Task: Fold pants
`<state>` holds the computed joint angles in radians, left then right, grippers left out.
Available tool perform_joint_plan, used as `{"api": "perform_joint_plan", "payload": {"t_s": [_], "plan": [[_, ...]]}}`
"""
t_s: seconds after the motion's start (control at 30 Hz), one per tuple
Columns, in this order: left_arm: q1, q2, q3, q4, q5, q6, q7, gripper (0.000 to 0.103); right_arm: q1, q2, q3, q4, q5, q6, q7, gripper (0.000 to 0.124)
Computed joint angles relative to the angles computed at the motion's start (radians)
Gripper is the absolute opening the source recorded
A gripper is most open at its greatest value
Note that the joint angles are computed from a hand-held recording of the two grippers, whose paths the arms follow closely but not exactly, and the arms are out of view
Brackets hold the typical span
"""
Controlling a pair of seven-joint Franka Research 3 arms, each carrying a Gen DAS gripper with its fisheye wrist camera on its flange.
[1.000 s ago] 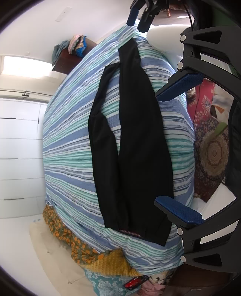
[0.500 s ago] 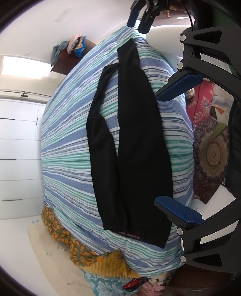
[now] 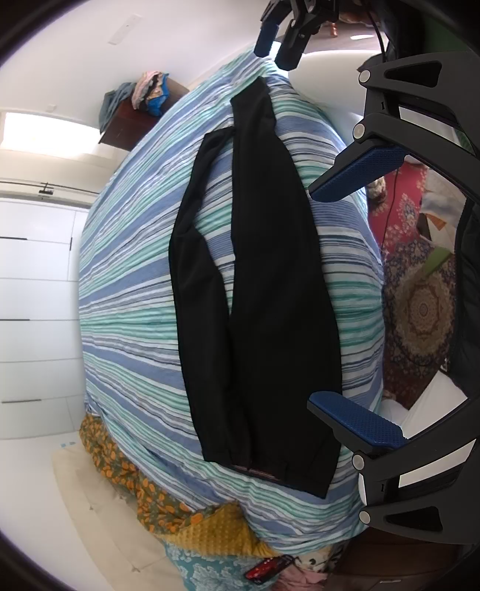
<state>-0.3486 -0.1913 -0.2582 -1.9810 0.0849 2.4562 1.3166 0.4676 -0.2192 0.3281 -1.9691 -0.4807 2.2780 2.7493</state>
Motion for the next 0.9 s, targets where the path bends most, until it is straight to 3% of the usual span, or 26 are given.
{"api": "perform_joint_plan", "payload": {"t_s": [0.9], "plan": [[0.001,0.003,0.0,0.001,0.002,-0.001,0.001,0.102,0.005,0.007,-0.006,-0.002,0.001,0.009,0.003,0.103]]}}
